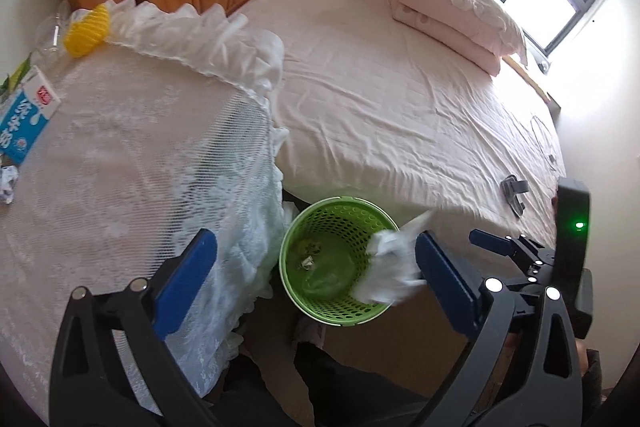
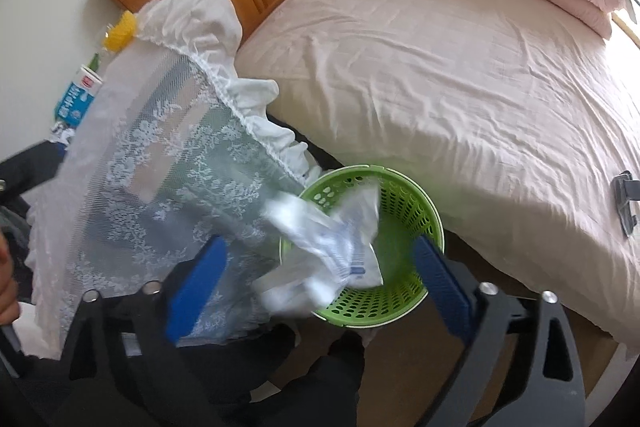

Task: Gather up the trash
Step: 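Carry the foil wrapper and white paper to the green basket and release, then move both tools back over the bed toward the crumpled foil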

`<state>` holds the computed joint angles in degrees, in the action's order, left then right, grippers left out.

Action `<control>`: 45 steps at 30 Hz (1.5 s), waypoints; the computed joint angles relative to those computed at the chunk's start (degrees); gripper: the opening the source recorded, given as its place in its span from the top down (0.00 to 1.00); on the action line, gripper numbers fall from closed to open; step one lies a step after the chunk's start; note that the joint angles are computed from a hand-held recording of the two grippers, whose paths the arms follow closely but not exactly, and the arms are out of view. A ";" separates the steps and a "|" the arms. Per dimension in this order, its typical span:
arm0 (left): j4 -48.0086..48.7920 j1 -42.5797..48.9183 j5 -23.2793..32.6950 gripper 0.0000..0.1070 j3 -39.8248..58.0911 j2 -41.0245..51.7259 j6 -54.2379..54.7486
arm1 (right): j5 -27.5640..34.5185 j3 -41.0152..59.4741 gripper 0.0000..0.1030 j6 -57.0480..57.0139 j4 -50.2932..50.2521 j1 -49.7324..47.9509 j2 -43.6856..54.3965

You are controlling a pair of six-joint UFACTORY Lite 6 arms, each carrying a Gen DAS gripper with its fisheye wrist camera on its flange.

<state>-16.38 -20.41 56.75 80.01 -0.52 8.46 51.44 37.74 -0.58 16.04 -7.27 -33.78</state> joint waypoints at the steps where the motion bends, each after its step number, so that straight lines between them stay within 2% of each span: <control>1: -0.13 0.66 0.30 0.11 -0.03 -0.58 0.38 | -0.29 0.48 0.05 2.83 -1.58 1.83 0.54; 6: -0.75 5.01 1.55 0.11 -0.49 -3.90 2.96 | 0.61 5.27 0.03 14.26 -7.99 8.10 2.21; 12: -3.53 12.66 3.14 0.11 -0.42 -6.35 7.48 | 4.36 16.38 0.03 28.57 -19.03 19.73 4.80; 20: -6.54 23.45 4.70 0.11 0.04 -7.08 13.06 | 5.11 27.91 0.02 36.26 -24.48 30.34 13.31; 29: -7.97 35.40 4.97 0.11 -0.04 -6.26 18.03 | 3.50 36.15 0.02 39.06 -24.93 37.36 22.95; 35: -7.69 43.51 1.76 0.11 2.86 -0.72 23.08 | 1.55 43.88 0.02 38.49 -22.66 39.15 31.45; 38: -7.44 47.25 0.32 0.11 7.21 5.37 24.88 | 1.48 49.62 0.02 38.06 -22.18 40.06 37.13; 45: -5.30 52.17 -1.62 0.11 25.38 25.02 25.58 | 3.85 68.11 0.02 37.52 -20.60 41.89 53.70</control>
